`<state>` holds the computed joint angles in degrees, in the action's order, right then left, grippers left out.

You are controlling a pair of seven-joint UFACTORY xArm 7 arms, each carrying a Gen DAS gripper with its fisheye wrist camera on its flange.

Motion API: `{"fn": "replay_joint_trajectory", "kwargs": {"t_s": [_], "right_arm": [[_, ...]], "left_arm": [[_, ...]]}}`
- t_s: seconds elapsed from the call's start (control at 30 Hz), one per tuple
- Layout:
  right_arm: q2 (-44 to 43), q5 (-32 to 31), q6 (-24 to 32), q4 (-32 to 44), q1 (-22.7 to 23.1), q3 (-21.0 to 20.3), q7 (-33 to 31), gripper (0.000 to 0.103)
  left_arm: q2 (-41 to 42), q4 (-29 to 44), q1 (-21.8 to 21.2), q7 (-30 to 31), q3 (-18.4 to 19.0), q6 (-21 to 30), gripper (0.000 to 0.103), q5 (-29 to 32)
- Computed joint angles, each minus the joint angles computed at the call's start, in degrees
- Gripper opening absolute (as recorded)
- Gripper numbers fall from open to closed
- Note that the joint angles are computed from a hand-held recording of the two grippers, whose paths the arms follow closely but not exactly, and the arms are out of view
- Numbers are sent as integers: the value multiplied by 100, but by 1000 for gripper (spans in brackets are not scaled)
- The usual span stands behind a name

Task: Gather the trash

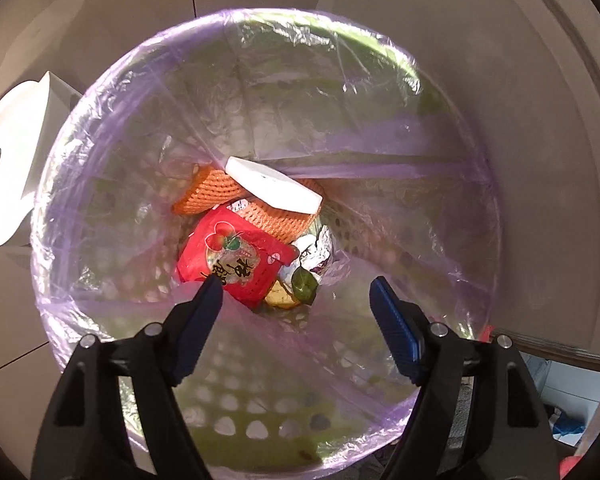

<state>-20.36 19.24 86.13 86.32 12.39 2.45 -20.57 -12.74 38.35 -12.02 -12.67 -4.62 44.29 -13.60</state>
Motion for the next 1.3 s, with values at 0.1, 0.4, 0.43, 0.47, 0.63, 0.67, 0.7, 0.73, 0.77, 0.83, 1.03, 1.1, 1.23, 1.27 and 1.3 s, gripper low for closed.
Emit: {"fn": "replay_joint_trajectory", "kwargs": {"t_s": [0.1,0.4,0.43,0.47,0.63,0.67,0.7,0.73,0.77,0.83,1.03,1.1,1.23,1.27,1.3], "right_arm": [[93,99,-33,101,38,23,33,91],[242,583,-321,523,55,-54,377,101],[248,557,-342,572,34,-53,449,101],[251,524,-364,618,10,-48,538,101],[164,384,-396,695,-82,-79,872,101],[146,360,-382,699,-94,-90,918,101],[126,336,-371,698,-107,-99,964,101],[116,323,-343,701,-115,-111,1006,101],[121,328,-287,744,-114,-124,1044,101],[122,329,-264,815,-96,-129,1023,101],[-97,410,-421,816,-32,-181,871,101],[-218,371,-414,802,-36,-197,859,101],[-600,215,-351,752,-86,-274,869,101],[-748,190,-363,707,-108,-312,883,101],[-883,148,-349,688,-134,-348,915,101]], "left_arm": [[-445,52,63,-179,24,175,73,59],[-2045,1384,344,-1212,-334,1606,87,1157],[-2164,1559,377,-1286,-369,1684,88,1256],[-2267,1757,424,-1382,-424,1769,89,1366],[-2331,2962,486,-1442,-509,2513,95,1581],[-2320,3193,463,-1400,-512,2651,95,1567],[-2333,3358,438,-1358,-506,2737,95,1539],[-2337,3549,416,-1333,-514,2841,95,1504],[-2343,3724,418,-1343,-545,2938,95,1492],[-2400,3932,496,-1450,-683,3043,95,1593],[-2466,4449,604,-1804,-1096,3179,95,1764],[-2424,4622,631,-1938,-1228,3217,95,1799],[-2181,5126,696,-2194,-1655,3416,95,1996],[-2091,5285,705,-2250,-1784,3485,95,2055],[-1987,5444,700,-2299,-1918,3545,95,2107]]}}
